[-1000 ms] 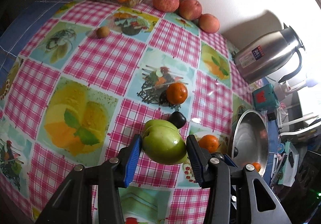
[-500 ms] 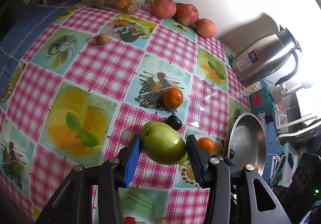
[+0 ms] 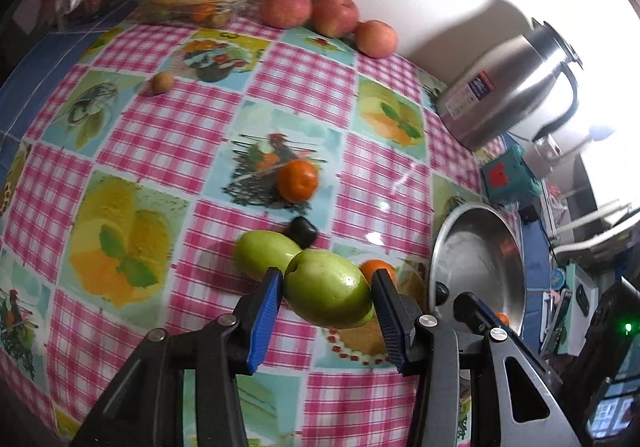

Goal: Organize fruits
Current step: 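Carry the dark plum and green apple over the steel basin with both tools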

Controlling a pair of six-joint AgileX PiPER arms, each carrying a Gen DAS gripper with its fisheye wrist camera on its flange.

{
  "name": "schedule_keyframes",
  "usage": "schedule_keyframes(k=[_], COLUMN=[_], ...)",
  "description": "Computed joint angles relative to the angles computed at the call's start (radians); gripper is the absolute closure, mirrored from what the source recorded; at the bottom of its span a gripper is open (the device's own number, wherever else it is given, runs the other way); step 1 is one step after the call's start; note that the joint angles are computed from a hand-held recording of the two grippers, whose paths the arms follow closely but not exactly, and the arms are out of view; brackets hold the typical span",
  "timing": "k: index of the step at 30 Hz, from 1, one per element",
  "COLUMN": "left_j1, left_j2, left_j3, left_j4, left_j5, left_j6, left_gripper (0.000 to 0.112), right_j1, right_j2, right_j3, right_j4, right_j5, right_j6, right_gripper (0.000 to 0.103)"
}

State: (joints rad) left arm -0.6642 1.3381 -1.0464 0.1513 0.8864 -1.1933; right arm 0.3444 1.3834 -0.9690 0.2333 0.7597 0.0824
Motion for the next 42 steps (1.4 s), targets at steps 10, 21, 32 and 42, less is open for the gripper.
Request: schedule_keyframes(k=[10,21,32,42], left_j1=[-0.12,-0.174,-0.213,-0.22], left_j2=[0.172,0.319,0.414,0.479], left_j3=[-0.182,-0.308,-0.389,-0.434], left_j4=[0.003,-0.013,0.017,-0.022], left_j5=[-0.001,-0.055,-0.061,-0.039], left_j6=[0.031,0.092,0.133,0.187], left_gripper=[0.063,0.063,0.063,0.063], right_j1=[-0.264,-0.415,-0.431,-0.435], right_j2=[-0.031,-0.029,-0.02,0.021], right_j3=[0.023,0.027,0.018,0.015], right_j4=[0.044,0.125,0.169,0.193], right_j5=[0.034,0.042,0.037,0.05], right_j6=[-0.093,-0.211,-0.255,-0.285], right_gripper=[0.076,0.076,0.076,0.076])
